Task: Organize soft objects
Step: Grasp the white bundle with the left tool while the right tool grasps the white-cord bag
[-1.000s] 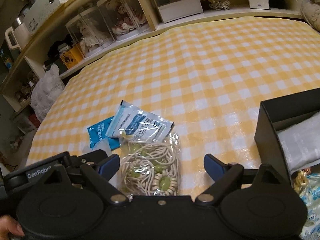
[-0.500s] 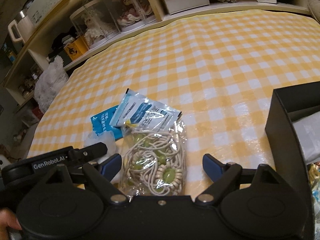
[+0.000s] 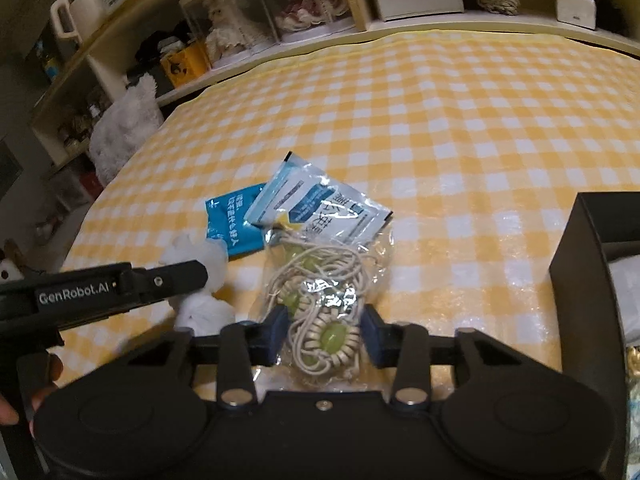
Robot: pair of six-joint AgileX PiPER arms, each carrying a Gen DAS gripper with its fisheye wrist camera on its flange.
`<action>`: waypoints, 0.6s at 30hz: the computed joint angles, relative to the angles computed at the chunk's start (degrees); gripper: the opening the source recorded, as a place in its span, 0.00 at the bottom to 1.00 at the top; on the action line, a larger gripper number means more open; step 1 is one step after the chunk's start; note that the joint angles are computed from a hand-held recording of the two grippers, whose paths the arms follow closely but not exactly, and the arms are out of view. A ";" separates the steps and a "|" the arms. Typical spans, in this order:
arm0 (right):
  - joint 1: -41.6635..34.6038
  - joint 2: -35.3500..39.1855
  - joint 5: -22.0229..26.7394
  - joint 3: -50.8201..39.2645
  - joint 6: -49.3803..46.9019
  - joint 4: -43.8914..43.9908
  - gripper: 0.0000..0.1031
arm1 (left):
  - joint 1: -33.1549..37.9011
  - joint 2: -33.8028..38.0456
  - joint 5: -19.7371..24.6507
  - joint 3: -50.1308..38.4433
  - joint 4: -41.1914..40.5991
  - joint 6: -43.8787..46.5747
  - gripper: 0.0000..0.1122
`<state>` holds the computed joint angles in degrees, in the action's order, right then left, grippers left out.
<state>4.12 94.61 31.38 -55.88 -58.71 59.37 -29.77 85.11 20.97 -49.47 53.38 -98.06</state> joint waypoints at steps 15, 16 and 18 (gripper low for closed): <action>-2.55 -10.35 0.64 4.17 -4.15 0.11 0.32 | -6.12 -7.27 7.61 -0.93 0.99 1.18 0.29; -3.02 -11.23 1.13 4.24 -4.08 -0.08 0.32 | -6.84 -7.90 8.36 -1.16 1.50 0.85 0.29; -4.90 -13.39 3.41 3.73 -3.21 -1.44 0.32 | -8.56 -8.95 9.96 -1.85 2.67 0.15 0.29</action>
